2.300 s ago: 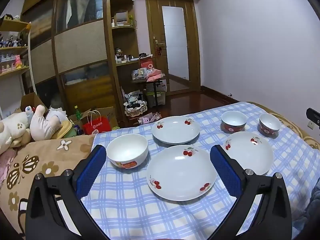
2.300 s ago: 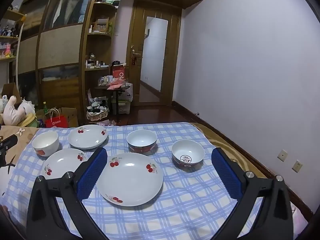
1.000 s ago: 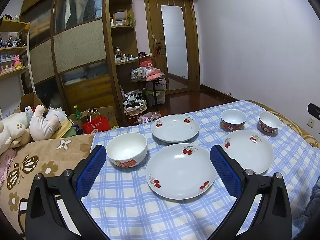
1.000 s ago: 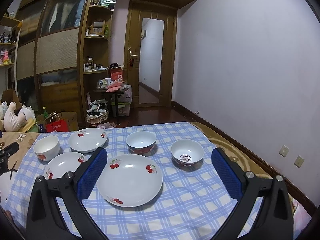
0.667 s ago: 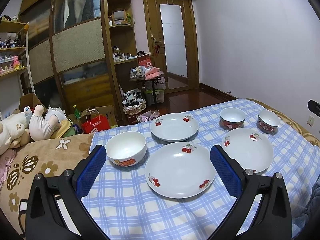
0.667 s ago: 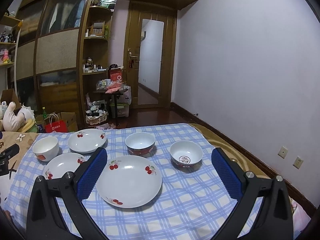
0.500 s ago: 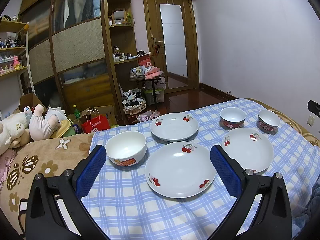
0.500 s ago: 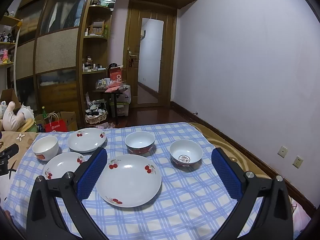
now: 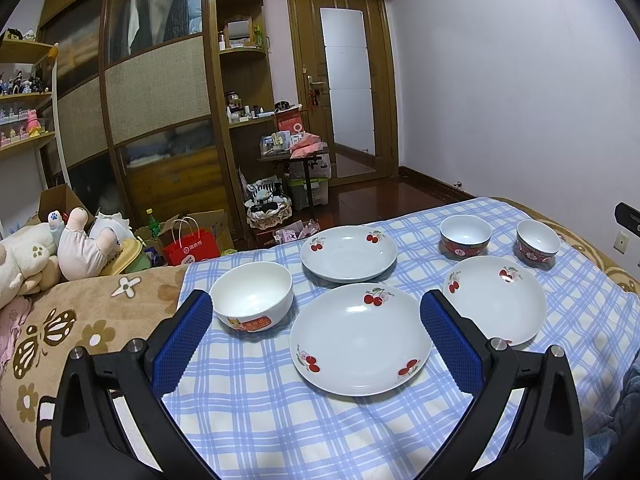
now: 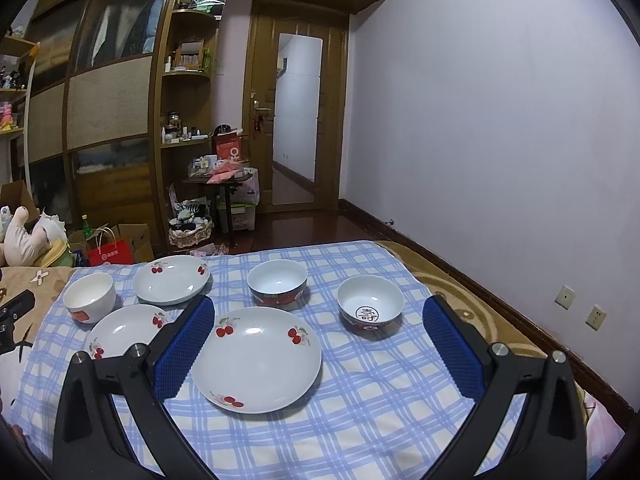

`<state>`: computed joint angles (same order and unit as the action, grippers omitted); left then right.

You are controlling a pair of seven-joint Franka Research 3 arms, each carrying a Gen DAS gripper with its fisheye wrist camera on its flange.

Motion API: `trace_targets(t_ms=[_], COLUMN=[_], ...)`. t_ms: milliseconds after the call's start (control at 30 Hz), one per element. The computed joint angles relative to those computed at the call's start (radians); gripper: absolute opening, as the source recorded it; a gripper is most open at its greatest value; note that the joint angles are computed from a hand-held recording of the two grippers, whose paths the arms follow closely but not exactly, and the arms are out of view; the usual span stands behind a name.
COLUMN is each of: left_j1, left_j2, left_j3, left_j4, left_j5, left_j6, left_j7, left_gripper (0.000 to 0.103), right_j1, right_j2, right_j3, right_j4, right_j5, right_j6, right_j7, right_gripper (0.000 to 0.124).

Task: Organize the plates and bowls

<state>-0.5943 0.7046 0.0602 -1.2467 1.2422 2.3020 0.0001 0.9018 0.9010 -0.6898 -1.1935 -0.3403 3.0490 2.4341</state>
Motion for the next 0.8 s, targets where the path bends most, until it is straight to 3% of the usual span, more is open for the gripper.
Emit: trace_targets(t_ms=[800], left_j1=[-0.007], left_j2=[0.006], left_j3=[0.002], left_j4=[0.001], left_j5=[0.001], left_j6=[-0.006], left_j7=[-0.002], left_gripper=[0.102], right_j1=[-0.001], right_j2=[0.003], right_j3=[-0.002], right_j4=[-0.005], right_j5=[0.034], right_j6=[0.007], right_j7=[-0.023], right_gripper=[0.103])
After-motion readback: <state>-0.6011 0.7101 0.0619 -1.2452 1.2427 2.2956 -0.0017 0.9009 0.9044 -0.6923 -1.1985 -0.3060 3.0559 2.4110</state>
